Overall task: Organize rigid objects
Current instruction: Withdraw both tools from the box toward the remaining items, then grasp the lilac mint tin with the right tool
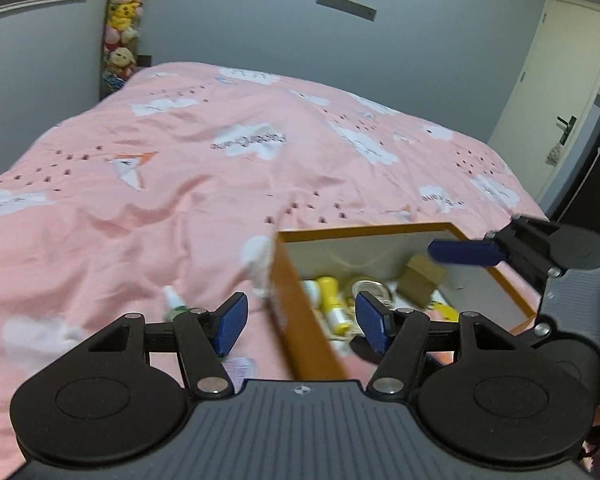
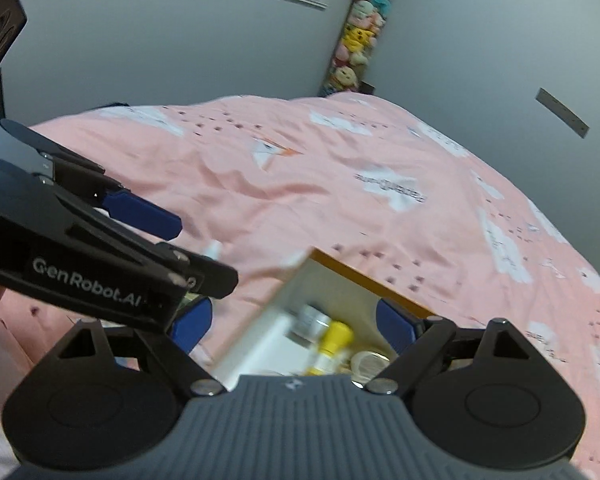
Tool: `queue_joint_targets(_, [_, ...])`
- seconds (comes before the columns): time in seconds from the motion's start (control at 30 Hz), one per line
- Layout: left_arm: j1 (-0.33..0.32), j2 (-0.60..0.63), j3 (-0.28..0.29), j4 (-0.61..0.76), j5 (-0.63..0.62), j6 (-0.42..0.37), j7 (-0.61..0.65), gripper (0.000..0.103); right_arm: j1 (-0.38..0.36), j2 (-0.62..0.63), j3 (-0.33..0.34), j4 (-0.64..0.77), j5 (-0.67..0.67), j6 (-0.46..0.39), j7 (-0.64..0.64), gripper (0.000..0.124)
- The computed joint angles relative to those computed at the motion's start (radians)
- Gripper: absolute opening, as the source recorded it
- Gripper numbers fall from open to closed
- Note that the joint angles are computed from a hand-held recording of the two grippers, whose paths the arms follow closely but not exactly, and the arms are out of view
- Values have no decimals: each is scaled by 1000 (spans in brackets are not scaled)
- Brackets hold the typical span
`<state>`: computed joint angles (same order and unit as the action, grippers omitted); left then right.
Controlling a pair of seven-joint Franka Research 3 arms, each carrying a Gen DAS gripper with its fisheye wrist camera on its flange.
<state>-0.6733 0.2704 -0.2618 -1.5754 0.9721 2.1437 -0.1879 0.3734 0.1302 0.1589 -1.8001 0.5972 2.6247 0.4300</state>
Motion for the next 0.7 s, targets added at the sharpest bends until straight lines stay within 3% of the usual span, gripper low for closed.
queue_joint_targets(0.13, [30, -100, -10, -153, -25, 0, -78, 72, 19, 17, 19, 4, 21, -39, 30, 83])
queue_joint_targets(0.23, [67, -147, -29, -234, -74, 5, -122, 66, 32, 18, 27, -11, 13, -52, 4, 73])
queue_joint_targets(0.4, [116, -166, -50, -307, -122, 79, -116, 64, 58, 65, 17, 27, -113, -106, 26, 54])
queue_joint_targets(0.57, [133, -136, -55, -307, -217, 79, -64, 64, 71, 150, 18, 133, -219, -228, -1, 55])
queue_joint_targets(0.7, [132, -103, -54, -292, -269, 60, -2, 64, 102, 246, 5, 270, -343, -370, 23, 66])
